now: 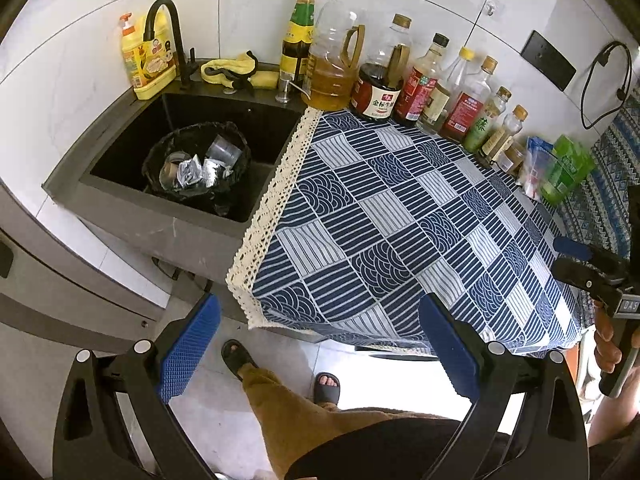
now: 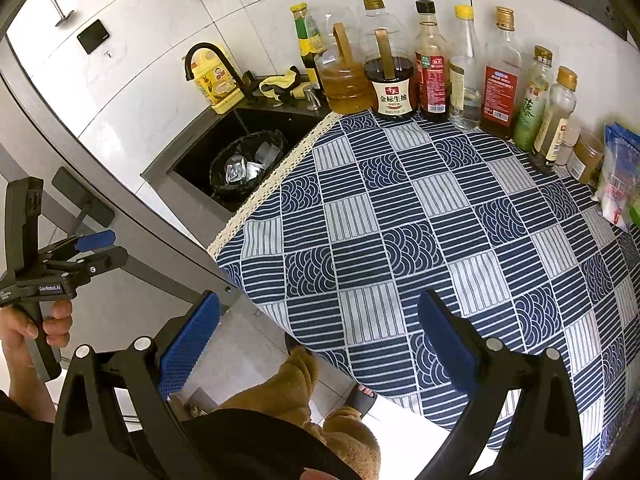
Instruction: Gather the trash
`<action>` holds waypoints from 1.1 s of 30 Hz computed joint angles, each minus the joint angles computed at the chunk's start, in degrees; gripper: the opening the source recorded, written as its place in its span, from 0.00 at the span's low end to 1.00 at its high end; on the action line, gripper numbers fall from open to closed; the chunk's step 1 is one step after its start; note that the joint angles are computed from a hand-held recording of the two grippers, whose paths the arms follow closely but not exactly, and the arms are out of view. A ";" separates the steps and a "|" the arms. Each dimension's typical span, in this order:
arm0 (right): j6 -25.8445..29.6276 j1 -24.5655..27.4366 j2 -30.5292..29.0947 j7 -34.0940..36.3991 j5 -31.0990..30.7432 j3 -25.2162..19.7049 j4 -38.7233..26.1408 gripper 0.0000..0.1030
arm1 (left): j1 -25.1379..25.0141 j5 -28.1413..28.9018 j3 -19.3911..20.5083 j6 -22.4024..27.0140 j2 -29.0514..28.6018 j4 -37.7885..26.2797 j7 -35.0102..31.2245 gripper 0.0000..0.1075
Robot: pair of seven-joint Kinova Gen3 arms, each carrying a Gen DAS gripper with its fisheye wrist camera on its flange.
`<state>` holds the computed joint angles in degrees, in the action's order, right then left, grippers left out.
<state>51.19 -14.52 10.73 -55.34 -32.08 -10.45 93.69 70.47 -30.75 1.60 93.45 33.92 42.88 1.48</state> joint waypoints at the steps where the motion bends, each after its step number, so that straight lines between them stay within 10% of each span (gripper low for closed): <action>1: 0.01 0.15 -0.28 0.33 0.03 0.04 0.32 0.95 | 0.19 -0.04 -0.02 0.13 0.20 -0.39 0.21 0.90; 33: -2.61 -1.90 -3.41 -2.19 0.94 0.79 4.34 0.95 | 0.93 1.04 -1.18 -1.56 1.29 -1.96 -3.21 0.90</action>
